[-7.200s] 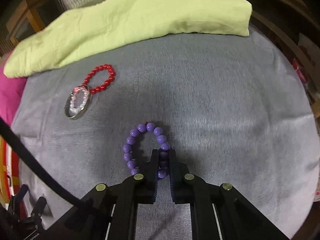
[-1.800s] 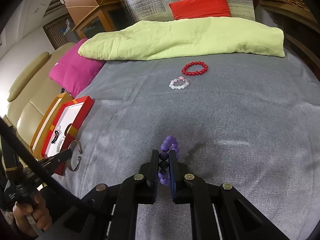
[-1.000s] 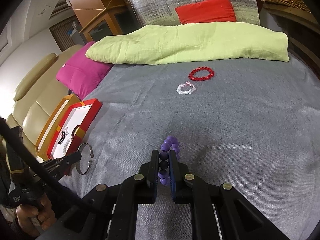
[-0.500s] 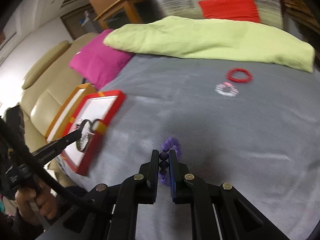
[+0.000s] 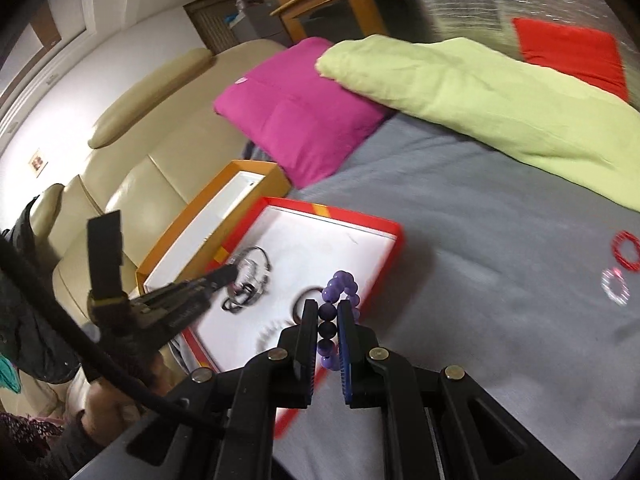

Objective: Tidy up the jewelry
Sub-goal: 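Lower both items into the tray and open both tools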

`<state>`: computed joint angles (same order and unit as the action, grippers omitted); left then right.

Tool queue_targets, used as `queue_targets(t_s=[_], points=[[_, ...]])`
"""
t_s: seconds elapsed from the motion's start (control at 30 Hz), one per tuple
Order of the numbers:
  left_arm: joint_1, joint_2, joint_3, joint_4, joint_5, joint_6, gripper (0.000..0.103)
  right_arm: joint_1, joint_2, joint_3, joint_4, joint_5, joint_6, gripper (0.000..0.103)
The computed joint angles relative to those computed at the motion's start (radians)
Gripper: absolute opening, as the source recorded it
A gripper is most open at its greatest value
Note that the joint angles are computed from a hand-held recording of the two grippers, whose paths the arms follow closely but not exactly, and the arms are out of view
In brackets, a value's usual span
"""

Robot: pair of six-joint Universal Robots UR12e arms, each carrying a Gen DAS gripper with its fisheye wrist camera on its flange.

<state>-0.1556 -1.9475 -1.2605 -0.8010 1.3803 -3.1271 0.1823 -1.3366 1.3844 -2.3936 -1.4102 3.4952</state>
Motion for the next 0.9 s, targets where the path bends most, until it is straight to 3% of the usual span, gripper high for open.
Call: queue_targets(t_s=[0.33,0.63,0.9], points=[[0.018,-0.065,0.073,-0.048,0.021,-0.021,0.002,0.000,0.143,-0.155,0.062,0.077,0.022,0.010],[0.022,-0.108,0.134,-0.094,0.029,-0.023,0.002,-0.004,0.214,-0.231,0.089,0.126,0.043,0.010],[0.018,-0.142,0.178,-0.160,0.031,-0.016,0.002,-0.009,0.237,-0.238,0.156,0.060,0.081,0.010]])
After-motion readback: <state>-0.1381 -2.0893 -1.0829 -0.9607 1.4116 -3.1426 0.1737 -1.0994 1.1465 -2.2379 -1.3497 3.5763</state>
